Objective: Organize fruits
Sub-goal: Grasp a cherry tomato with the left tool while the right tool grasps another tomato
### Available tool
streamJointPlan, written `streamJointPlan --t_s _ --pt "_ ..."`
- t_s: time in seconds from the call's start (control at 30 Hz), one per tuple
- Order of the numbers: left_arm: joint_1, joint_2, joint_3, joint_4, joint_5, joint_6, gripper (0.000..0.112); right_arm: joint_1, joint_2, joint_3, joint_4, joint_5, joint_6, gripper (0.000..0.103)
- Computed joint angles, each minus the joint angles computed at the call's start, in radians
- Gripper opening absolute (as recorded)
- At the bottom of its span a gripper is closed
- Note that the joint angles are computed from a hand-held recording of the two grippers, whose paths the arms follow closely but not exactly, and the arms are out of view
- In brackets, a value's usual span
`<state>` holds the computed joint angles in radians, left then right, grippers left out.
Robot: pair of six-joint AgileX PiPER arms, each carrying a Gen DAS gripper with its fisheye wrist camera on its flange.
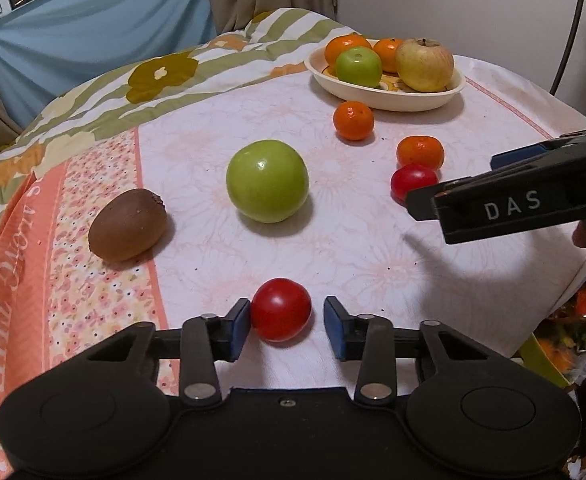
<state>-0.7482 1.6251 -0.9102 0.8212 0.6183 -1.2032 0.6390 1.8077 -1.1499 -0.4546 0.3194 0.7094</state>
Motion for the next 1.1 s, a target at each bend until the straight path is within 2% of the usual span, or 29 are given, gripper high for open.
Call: streamJointPlan --t_s 0.1,0.2,0.4,0.67,0.77,0.83,0.9,1.1 --pt "0.002 -0.006 0.008 0.001 -0.007 -0.007 0.036 0.001 0.02 -0.019 0.03 -0.003 -0.041 0.103" --pt "-0.003 -0.004 0.006 0.006 0.0 -0.009 0.036 0.0 0.043 -0.047 0.112 0.004 -0.124 0.092" --pt "-0.001 -0.01 0.004 -0.007 0.015 -0.01 0.035 0.008 0.086 -0.093 0.151 0.027 -0.137 0.08" --pt "0.006 -0.021 0.001 0.0 0.032 -0.014 0.035 0.029 0.117 -0.132 0.049 0.045 -0.034 0.072" --pt "0.01 -0.025 -0.002 0.005 0.034 -0.021 0.035 0.042 0.127 -0.144 -0.018 0.063 0.026 0.065" --pt "0.011 -0.026 -0.005 0.003 0.037 -0.02 0.035 0.052 0.133 -0.151 -0.077 0.079 0.078 0.055" --pt "0.011 -0.03 -0.007 0.002 0.042 -0.019 0.035 0.053 0.135 -0.153 -0.095 0.081 0.086 0.05" --pt "0.006 -0.048 -0.019 0.006 0.065 -0.021 0.035 0.052 0.118 -0.152 -0.059 0.089 0.058 0.049"
